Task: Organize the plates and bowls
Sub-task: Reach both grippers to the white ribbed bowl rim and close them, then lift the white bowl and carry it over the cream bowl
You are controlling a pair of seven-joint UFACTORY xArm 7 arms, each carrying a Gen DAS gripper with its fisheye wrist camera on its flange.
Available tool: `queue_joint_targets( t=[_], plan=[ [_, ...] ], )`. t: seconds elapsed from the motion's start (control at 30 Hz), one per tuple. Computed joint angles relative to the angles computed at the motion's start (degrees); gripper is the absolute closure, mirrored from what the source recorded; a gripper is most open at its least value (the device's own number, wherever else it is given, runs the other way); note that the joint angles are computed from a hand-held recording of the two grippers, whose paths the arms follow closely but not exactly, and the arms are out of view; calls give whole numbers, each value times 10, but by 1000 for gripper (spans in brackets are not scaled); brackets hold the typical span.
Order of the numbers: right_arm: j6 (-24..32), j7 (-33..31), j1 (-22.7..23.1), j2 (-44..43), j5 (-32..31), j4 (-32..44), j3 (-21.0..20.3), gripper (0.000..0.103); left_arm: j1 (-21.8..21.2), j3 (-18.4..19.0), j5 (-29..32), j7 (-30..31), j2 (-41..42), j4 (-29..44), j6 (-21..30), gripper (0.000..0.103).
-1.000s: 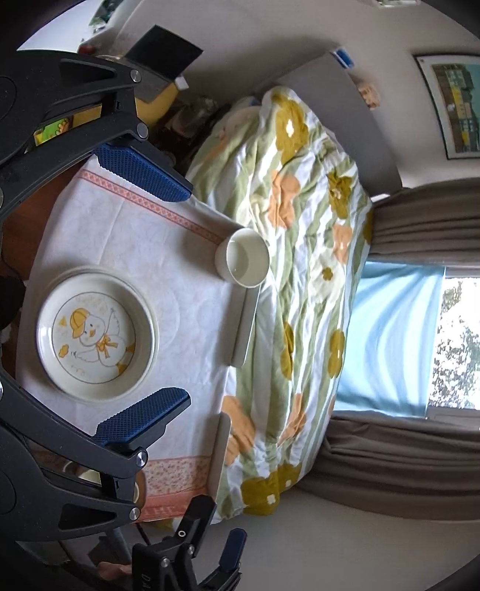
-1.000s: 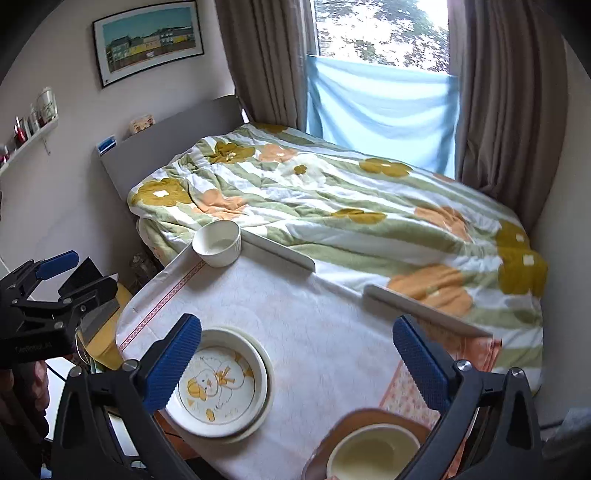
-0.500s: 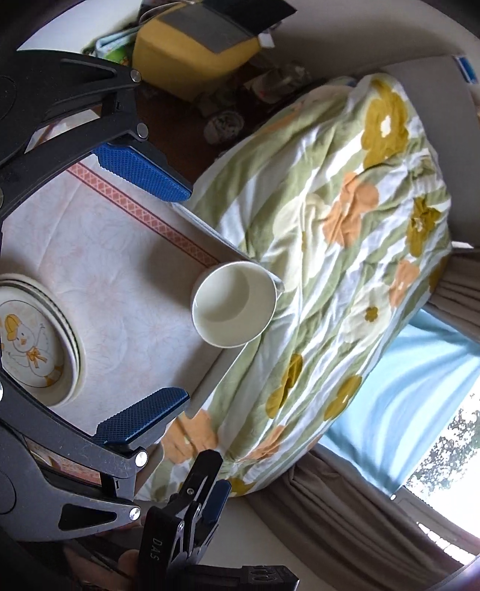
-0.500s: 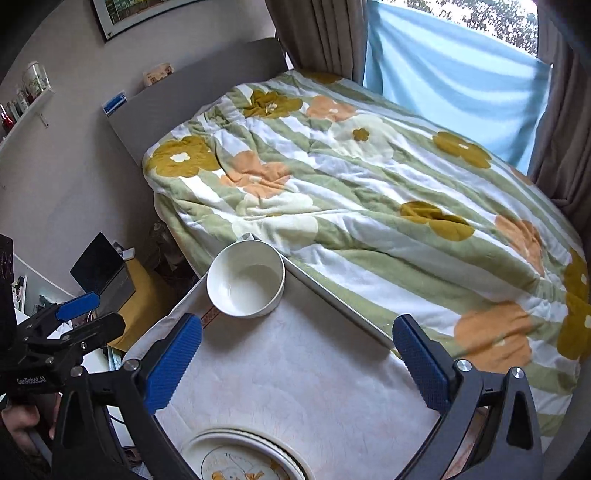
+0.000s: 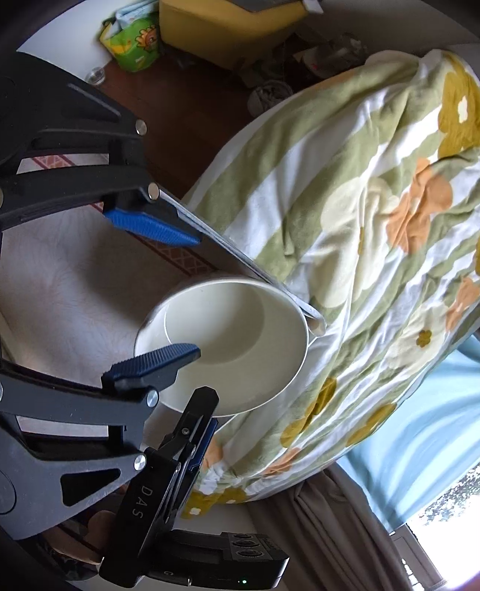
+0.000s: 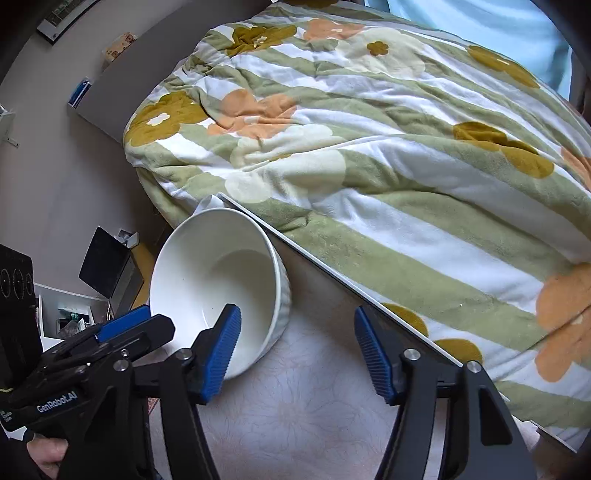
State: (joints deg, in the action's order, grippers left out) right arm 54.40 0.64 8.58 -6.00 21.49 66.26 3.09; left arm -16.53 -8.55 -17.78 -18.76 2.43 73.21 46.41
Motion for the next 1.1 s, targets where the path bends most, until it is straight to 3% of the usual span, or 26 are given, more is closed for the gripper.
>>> queue_joint_targets(
  t=[0.1, 0.17, 0.23, 0.33, 0.43, 0.77, 1.1],
  plan=[
    [-8, -12, 2, 11, 16, 0, 0, 61, 0, -1, 1, 11, 13, 4, -4, 69],
    [-7, -18, 3, 20, 22, 4, 1, 71, 0, -1, 1, 17, 21, 9, -3, 83],
    [-10, -25, 3, 24, 31, 3, 2, 74, 2, -1, -3, 24, 22, 6, -9, 84],
    [-15, -43, 4, 25, 53, 2, 3, 87, 1, -2, 2, 32, 21, 3, -19, 84],
    [-22, -28, 7, 27, 25, 5, 9, 87, 0, -2, 9, 31, 22, 3, -20, 84],
    [-40, -15, 12, -8, 39, -24, 7, 87, -5, -2, 44, 20, -7, 3, -5, 86],
    [-38, 57, 22, -163, 12, -85, 0, 87, -27, -16, 67, 11, -110, -5, 24, 86]
  ],
)
